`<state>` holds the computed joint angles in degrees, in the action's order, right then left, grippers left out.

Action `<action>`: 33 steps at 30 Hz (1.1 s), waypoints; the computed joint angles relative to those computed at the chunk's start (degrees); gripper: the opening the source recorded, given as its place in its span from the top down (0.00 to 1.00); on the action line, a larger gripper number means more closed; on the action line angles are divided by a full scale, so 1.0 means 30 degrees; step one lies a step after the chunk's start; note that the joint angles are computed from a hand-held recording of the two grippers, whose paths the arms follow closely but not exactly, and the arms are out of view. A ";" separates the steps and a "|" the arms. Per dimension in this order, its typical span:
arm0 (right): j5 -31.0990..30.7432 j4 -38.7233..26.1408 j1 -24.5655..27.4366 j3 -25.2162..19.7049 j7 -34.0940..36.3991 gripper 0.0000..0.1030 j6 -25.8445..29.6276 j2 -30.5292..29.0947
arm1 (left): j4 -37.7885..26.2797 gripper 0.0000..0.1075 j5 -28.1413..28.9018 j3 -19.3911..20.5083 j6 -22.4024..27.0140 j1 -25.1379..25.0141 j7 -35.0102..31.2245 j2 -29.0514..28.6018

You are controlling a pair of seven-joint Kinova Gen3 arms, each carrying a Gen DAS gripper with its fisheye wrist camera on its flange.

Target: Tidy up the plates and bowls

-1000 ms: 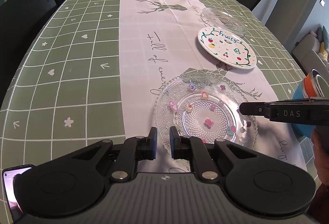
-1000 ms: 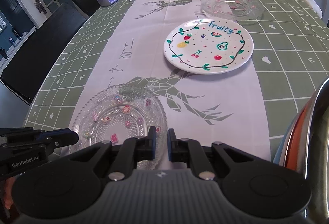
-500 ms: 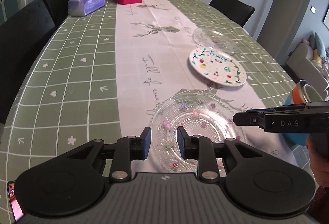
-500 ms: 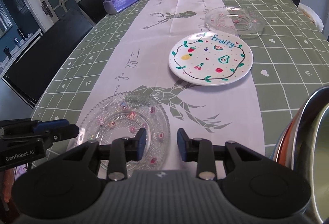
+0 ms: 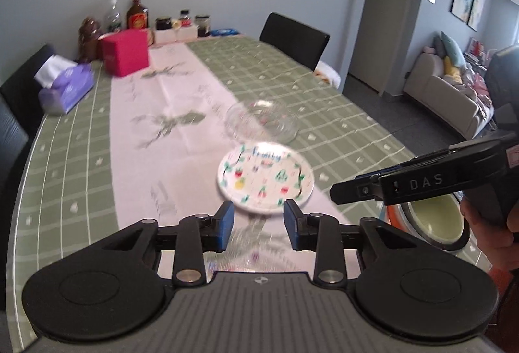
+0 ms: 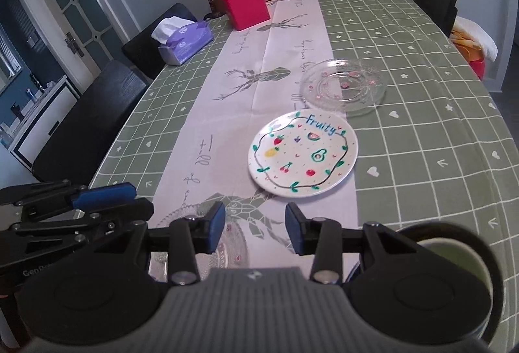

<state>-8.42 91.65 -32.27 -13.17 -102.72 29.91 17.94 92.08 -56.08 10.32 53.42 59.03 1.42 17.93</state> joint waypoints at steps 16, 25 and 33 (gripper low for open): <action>0.0025 -0.9683 0.1029 0.1914 -0.3266 0.58 0.7044 0.5710 | -0.5111 0.62 0.6676 -0.1473 -0.3360 -0.4735 -0.7082 0.3190; 0.0021 -1.4195 0.1329 0.2225 -0.4715 0.59 0.9279 0.9201 | -0.8445 0.62 0.9009 -0.3008 -0.2786 -0.5251 -1.0320 0.6098; -0.0124 -1.7290 0.1502 0.2337 -0.5355 0.63 1.0231 1.1455 | -0.9896 0.62 1.1052 -0.4068 -0.3281 -0.5951 -1.1847 0.7752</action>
<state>-8.79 39.78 -27.76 -6.16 -118.79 60.60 52.30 62.39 -22.92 -1.88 43.58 41.17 -34.12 41.19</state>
